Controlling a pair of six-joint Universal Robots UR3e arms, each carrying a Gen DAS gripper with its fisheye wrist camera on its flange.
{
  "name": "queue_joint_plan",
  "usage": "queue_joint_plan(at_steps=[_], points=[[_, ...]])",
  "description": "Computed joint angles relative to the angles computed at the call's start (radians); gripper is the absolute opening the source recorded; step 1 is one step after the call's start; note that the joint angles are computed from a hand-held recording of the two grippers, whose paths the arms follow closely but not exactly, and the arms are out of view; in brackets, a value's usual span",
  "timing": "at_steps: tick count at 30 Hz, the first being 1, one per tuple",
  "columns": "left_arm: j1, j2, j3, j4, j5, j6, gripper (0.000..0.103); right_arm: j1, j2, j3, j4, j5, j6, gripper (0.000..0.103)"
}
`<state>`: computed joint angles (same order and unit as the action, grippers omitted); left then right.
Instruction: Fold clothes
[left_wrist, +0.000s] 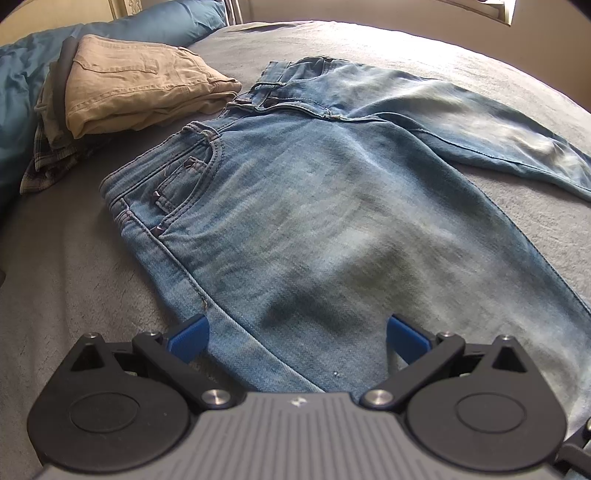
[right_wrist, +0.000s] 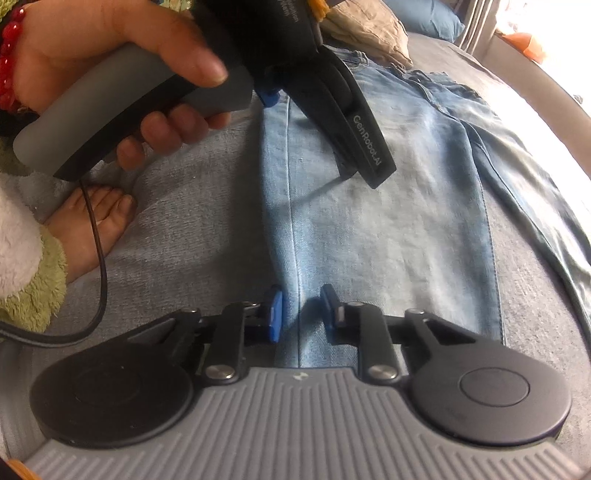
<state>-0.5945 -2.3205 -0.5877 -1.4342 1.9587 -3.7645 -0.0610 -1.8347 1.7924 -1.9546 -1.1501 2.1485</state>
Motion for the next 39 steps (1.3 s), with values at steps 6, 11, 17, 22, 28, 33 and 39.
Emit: queue_joint_plan(at_steps=[6,11,17,22,28,33,39], points=[[0.004,0.008,-0.012,0.007,-0.005,-0.003,0.103,-0.007,0.003,-0.007,0.016,0.012,0.002,0.012],[0.003,0.015,-0.024,0.011,-0.008,-0.007,0.103,-0.006,0.006,-0.008,0.015,0.012,0.009,0.011],[0.006,0.019,-0.035,0.019,-0.011,-0.008,0.103,-0.011,0.008,-0.013,0.025,0.016,0.013,0.011],[0.005,0.018,-0.035,0.018,-0.011,-0.011,0.103,-0.016,0.005,-0.011,0.030,0.020,0.010,0.012],[0.006,0.025,-0.050,0.031,-0.011,-0.007,0.103,-0.021,0.008,-0.013,0.037,0.025,0.010,0.012],[0.019,0.115,-0.205,0.160,-0.031,0.050,0.103,-0.026,0.009,-0.015,0.045,0.030,0.004,0.012],[0.017,0.290,-0.582,0.611,-0.017,0.135,0.101,-0.037,0.013,-0.016,0.056,0.044,-0.002,0.012]])
